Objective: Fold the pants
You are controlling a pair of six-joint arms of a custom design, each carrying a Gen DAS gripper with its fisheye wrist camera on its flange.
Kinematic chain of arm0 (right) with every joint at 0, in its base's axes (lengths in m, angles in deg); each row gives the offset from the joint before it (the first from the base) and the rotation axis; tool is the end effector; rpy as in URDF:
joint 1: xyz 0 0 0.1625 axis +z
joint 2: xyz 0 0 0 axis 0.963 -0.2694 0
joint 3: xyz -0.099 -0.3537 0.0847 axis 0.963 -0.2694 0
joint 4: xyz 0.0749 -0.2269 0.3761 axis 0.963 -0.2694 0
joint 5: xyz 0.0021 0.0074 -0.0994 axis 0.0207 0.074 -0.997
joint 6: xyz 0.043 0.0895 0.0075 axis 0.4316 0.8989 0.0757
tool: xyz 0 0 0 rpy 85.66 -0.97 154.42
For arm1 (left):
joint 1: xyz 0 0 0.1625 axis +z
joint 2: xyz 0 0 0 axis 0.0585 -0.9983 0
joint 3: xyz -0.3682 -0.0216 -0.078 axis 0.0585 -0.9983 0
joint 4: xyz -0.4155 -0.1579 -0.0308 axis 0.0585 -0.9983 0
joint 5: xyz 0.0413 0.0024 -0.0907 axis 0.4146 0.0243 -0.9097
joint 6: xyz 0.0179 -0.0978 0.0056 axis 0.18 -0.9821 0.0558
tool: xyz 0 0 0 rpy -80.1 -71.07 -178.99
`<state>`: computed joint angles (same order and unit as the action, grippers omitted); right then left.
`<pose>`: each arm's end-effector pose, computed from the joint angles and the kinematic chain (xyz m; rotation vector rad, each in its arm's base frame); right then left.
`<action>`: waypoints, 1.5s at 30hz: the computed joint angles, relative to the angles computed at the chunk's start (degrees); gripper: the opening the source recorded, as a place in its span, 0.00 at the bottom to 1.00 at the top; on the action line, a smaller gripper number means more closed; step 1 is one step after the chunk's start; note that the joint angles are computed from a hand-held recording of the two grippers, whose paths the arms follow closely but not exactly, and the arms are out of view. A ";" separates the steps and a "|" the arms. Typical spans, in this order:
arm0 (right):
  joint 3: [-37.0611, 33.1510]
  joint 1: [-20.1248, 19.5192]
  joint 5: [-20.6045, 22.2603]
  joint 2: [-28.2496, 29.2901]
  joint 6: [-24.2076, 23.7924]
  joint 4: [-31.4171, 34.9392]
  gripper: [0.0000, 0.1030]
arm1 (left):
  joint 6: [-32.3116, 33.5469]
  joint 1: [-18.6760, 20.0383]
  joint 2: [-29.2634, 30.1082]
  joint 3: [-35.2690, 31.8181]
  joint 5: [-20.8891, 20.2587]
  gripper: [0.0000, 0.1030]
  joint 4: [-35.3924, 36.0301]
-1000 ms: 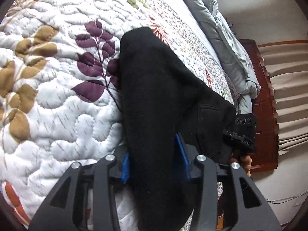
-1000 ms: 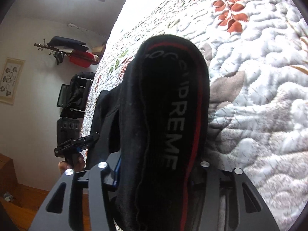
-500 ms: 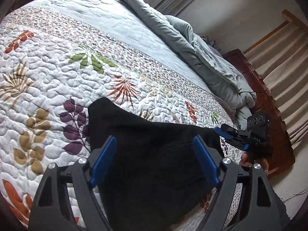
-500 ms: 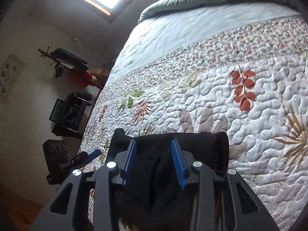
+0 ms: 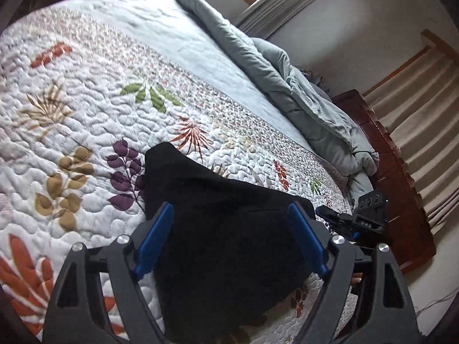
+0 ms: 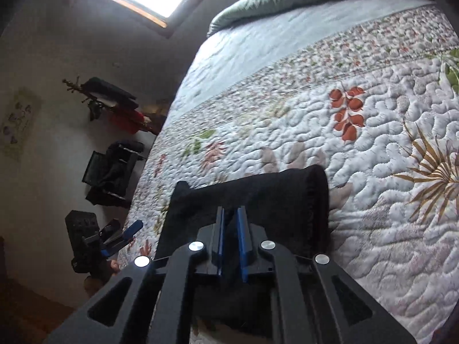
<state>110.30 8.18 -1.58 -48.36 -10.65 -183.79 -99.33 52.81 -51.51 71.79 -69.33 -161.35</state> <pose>0.0507 -0.7528 0.4537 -0.1314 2.9778 -0.7529 -0.3218 -0.7596 0.1845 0.4154 2.9998 -0.7919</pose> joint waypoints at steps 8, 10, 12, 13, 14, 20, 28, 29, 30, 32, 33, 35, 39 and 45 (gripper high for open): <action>15.74 -2.34 1.42 -9.08 0.31 -2.56 0.05 | -0.20 -1.76 -7.58 14.20 -4.75 0.83 -4.35; 17.26 -3.96 0.64 -9.41 0.60 -3.12 0.00 | -1.29 -1.21 -6.98 14.89 -5.37 0.81 -3.45; 18.32 -5.64 3.56 -10.02 1.51 -3.26 0.00 | -1.86 -0.54 -6.50 15.76 -5.69 0.79 -3.79; 18.77 -5.96 4.00 -10.36 1.09 -3.45 0.00 | -2.22 -0.09 -6.35 16.12 -6.16 0.79 -4.09; 18.93 -6.12 4.30 -10.45 1.02 -3.56 0.00 | -2.61 0.34 -6.39 16.61 -6.71 0.78 -4.90; 21.01 -6.98 5.32 -12.80 3.47 -6.21 0.00 | -5.02 1.09 -8.43 18.57 -7.51 0.77 -6.21; 33.04 -5.99 1.86 -26.89 4.72 -13.53 0.36 | -6.69 -3.97 -18.52 28.28 0.04 0.94 -6.04; 35.74 -5.75 1.62 -29.81 5.16 -15.04 0.41 | -6.78 -5.34 -20.54 30.52 1.94 0.97 -6.79; 38.44 -5.59 1.55 -32.77 5.88 -16.44 0.50 | -7.29 -6.77 -22.58 32.70 3.91 0.97 -7.29; 43.17 -4.70 -0.29 -38.05 7.69 -18.79 0.62 | -8.92 -9.48 -26.15 36.17 7.47 0.97 -6.81; 45.21 -4.28 -0.97 -40.44 8.04 -19.65 0.66 | -10.04 -11.03 -28.14 38.03 9.42 0.97 -6.26; 49.42 -2.99 -3.63 -45.67 8.24 -20.84 0.73 | -11.97 -14.34 -31.32 40.84 14.45 0.97 -4.11; 55.19 4.38 -14.85 -52.85 7.40 -22.13 0.83 | -17.87 -24.05 -37.46 45.65 31.25 0.97 7.55; 62.05 23.46 -43.09 -56.36 6.95 -29.07 0.94 | -31.11 -34.75 -43.60 47.83 40.60 0.97 26.29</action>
